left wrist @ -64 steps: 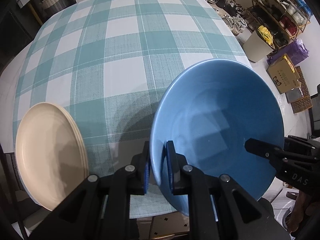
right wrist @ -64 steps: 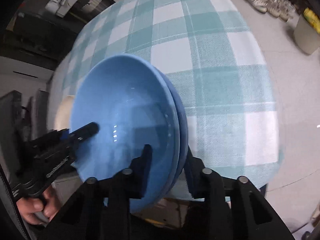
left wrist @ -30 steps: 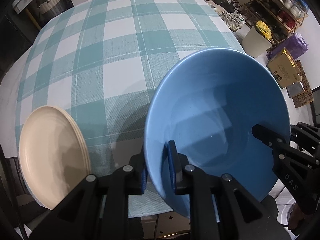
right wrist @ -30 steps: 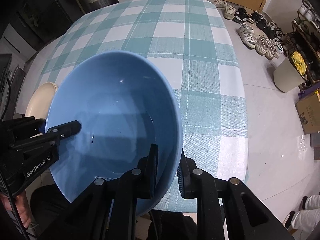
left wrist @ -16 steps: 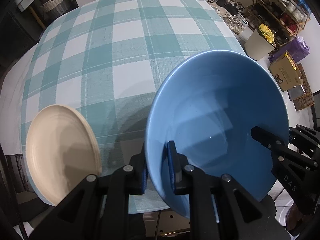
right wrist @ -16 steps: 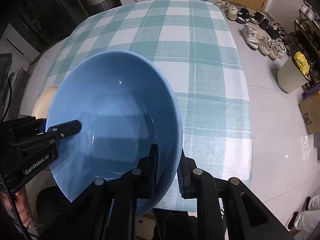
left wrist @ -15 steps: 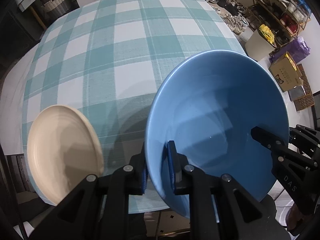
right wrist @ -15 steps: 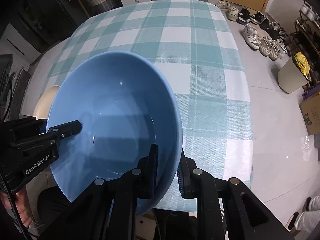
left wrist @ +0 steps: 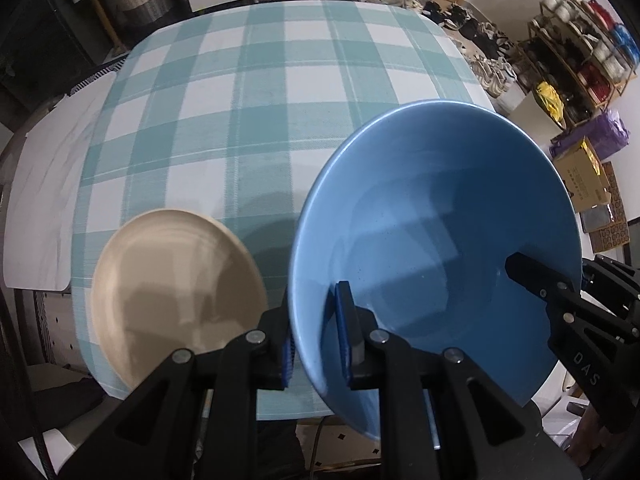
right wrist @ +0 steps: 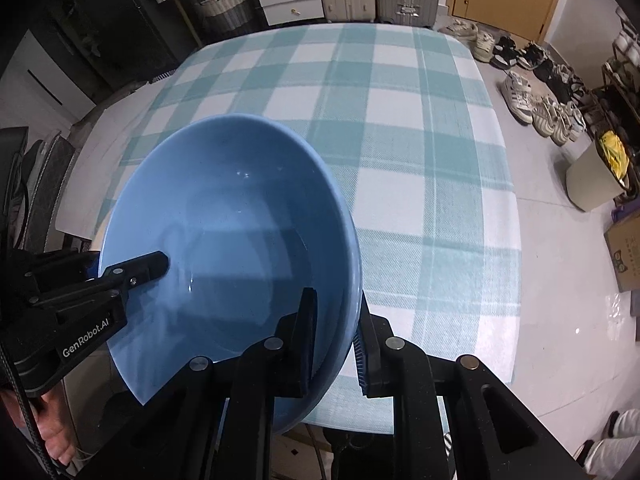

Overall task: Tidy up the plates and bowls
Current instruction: 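Lift and carry the bowl stack with both tools over the cream plates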

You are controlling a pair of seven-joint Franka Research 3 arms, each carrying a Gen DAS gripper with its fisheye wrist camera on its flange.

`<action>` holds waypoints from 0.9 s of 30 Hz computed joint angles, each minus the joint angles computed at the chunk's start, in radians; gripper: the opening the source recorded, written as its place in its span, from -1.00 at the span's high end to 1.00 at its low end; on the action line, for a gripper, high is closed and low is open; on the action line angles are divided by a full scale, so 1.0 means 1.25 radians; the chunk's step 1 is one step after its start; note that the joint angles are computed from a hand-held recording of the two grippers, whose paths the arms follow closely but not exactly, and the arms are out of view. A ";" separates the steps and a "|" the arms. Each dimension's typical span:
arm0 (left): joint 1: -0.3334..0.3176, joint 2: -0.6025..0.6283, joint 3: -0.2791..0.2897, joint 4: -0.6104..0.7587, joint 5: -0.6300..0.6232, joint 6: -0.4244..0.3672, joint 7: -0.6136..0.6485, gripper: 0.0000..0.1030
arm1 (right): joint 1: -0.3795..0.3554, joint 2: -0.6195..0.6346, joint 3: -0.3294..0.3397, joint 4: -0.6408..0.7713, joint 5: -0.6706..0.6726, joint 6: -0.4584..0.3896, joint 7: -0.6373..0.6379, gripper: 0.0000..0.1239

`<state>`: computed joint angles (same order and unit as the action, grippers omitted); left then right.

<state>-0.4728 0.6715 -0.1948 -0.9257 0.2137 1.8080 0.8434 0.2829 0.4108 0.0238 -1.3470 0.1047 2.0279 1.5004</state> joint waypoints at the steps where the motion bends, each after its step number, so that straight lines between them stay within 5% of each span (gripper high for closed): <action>1: 0.002 -0.006 0.001 -0.005 0.001 -0.001 0.000 0.71 | 0.003 0.006 0.001 0.014 -0.003 -0.006 0.000 0.74; 27: 0.176 -0.389 -0.007 -0.562 -0.011 0.121 -0.090 0.72 | 0.149 0.202 0.038 0.320 0.009 -0.114 0.056 0.75</action>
<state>-0.2533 0.1849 -0.2029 -1.6280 0.2002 1.9599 0.7315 0.4695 0.6634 0.0715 -0.9467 0.1157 1.8852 1.5709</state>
